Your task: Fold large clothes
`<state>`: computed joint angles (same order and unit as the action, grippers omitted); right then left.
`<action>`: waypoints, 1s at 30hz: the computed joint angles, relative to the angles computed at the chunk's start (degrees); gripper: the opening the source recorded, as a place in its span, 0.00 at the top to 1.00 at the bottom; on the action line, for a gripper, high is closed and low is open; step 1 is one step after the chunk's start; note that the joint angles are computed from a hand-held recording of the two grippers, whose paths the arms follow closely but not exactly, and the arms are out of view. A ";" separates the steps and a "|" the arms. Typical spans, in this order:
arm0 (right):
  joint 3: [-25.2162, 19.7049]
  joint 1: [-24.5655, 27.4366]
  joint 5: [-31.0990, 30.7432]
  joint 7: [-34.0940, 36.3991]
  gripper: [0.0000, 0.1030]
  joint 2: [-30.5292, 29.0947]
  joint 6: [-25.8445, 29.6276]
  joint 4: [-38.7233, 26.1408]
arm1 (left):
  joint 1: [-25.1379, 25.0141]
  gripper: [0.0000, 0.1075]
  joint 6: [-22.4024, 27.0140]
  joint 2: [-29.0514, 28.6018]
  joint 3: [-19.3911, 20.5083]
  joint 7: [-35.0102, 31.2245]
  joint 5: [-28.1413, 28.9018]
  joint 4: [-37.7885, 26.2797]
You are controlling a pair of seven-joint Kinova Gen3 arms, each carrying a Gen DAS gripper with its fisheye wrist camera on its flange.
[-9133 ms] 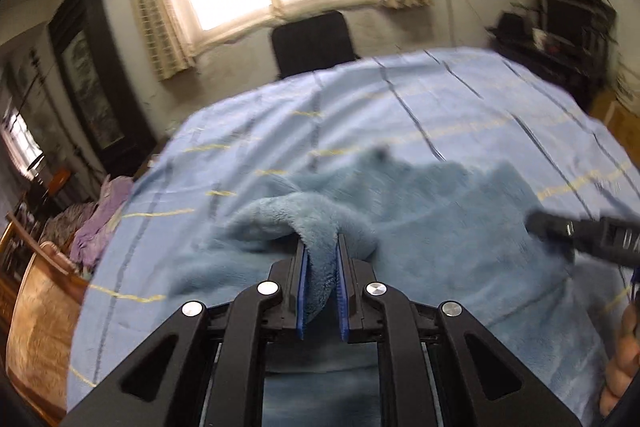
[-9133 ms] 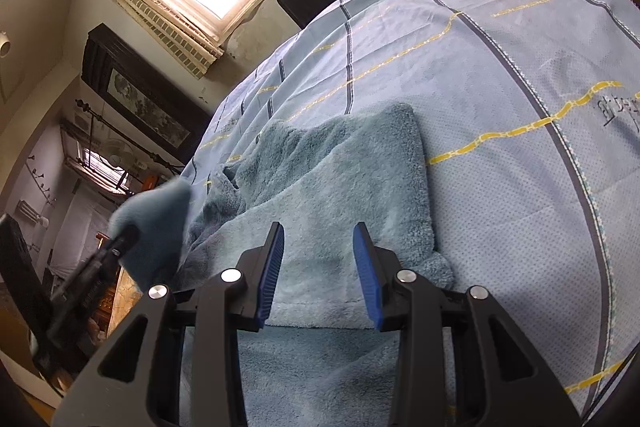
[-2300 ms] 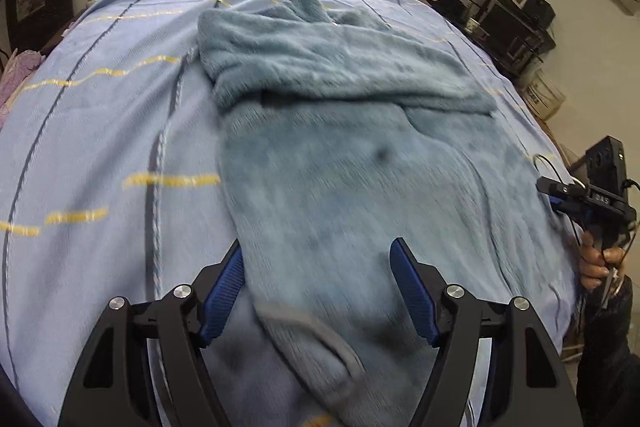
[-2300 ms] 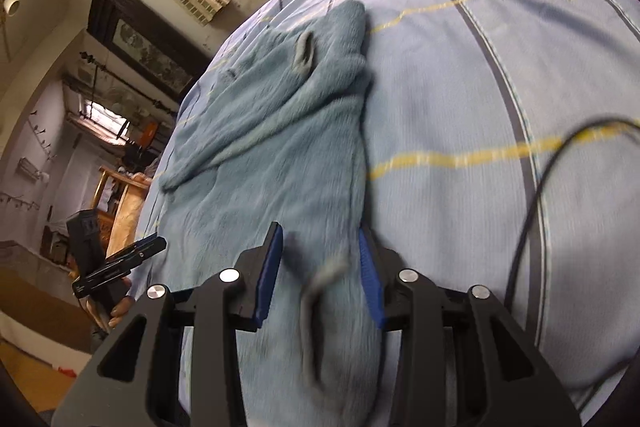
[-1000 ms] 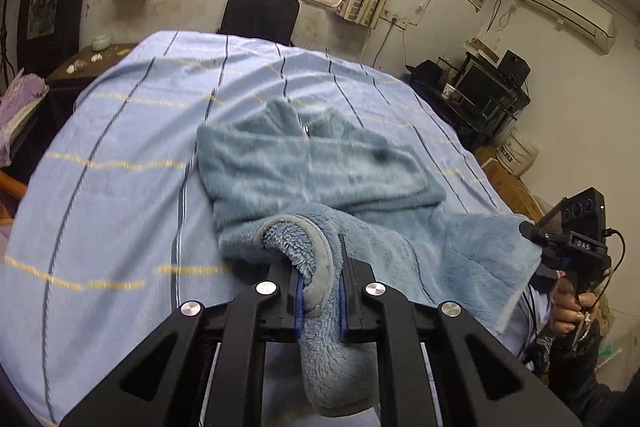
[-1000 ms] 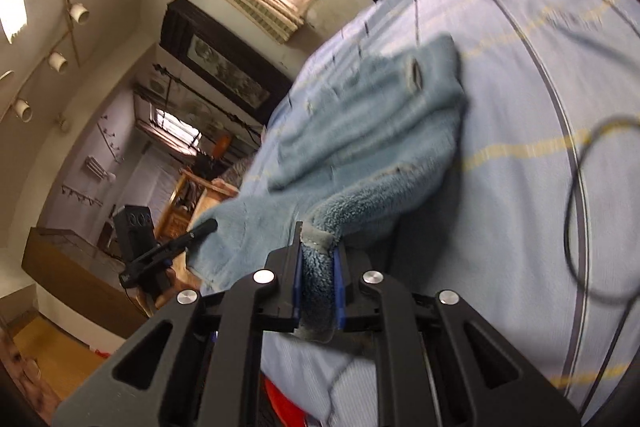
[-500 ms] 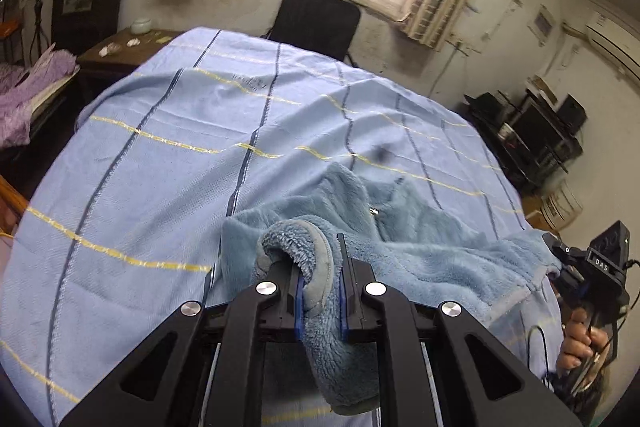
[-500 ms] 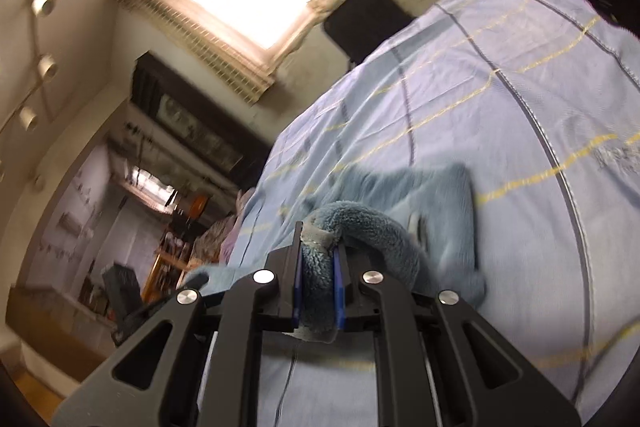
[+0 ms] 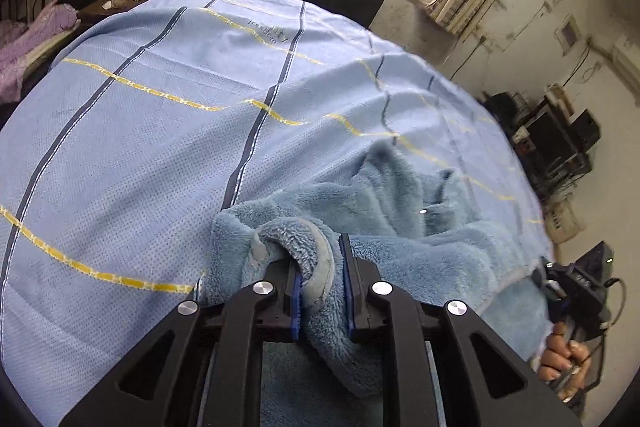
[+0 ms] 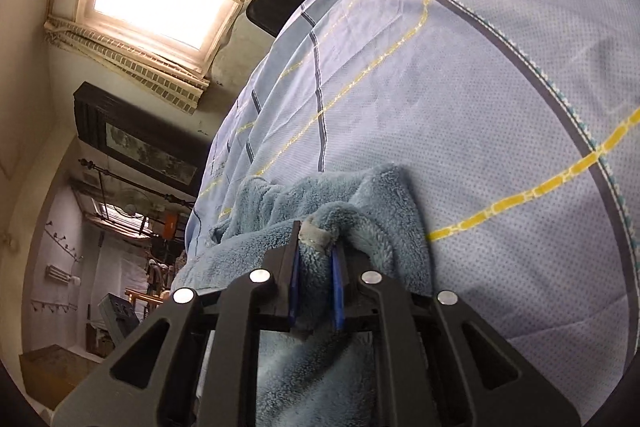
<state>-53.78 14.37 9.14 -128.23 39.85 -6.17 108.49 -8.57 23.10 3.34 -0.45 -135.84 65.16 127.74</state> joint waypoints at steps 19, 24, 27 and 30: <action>9.59 -5.63 5.52 -5.15 0.40 -11.46 -7.60 5.95 | 4.54 0.21 -8.52 -4.51 -1.12 8.15 -8.23 0.75; 14.34 -11.15 7.51 -6.53 0.40 -11.96 -2.55 2.20 | 14.60 0.21 -5.33 0.80 -10.87 19.80 -19.88 -5.71; 14.95 -13.13 7.26 -4.56 0.40 -10.86 3.26 -2.48 | 13.44 0.22 -3.03 3.45 -8.45 26.79 -25.89 -9.42; 19.12 -18.26 5.46 -2.10 0.40 -9.32 9.91 -8.49 | 9.37 0.59 -3.55 5.73 -2.25 32.49 -31.77 -11.37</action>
